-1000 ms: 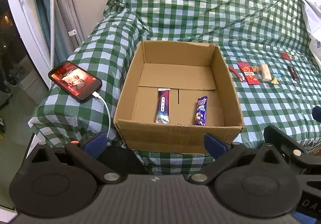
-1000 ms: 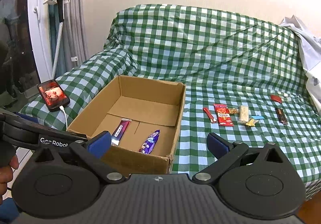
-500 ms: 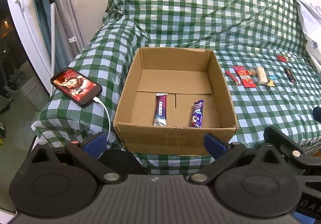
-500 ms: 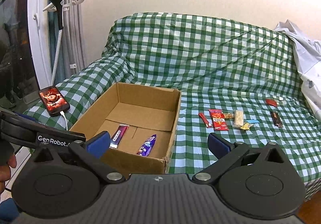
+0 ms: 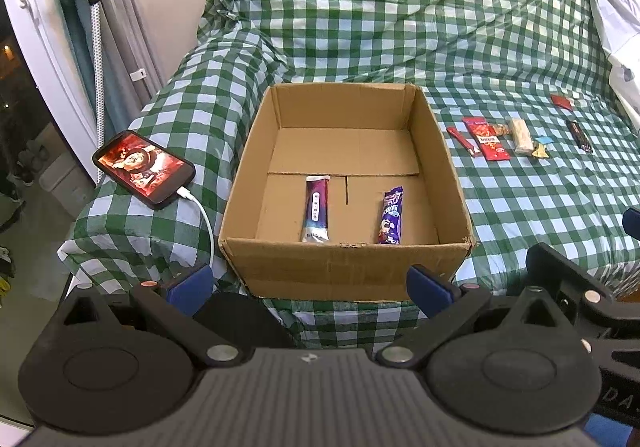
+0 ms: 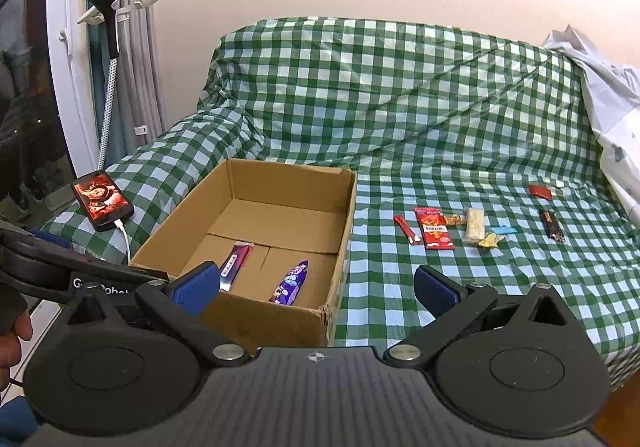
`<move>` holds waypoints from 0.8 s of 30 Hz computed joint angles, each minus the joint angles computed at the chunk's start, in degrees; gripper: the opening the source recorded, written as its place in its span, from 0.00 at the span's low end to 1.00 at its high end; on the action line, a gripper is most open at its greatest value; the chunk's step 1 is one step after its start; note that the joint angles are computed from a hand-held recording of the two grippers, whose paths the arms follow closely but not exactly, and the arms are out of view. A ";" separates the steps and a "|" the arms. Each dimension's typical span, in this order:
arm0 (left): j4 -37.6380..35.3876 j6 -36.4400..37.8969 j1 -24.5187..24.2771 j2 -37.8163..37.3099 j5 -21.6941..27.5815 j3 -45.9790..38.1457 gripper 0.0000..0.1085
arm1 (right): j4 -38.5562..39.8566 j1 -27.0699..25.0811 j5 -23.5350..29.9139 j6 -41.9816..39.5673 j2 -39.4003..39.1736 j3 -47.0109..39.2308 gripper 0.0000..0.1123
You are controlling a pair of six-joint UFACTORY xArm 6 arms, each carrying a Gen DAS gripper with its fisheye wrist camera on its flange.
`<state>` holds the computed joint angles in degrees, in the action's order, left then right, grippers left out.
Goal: Organize snacks
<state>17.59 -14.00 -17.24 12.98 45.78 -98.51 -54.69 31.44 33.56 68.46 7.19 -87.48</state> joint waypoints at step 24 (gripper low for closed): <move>1.69 1.74 -1.91 8.19 7.09 -9.78 0.95 | 9.28 -3.84 -3.69 -3.31 2.08 1.18 0.91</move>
<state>19.28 -12.26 -19.14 21.18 52.87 -108.29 -45.42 27.59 29.86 65.15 9.26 -86.30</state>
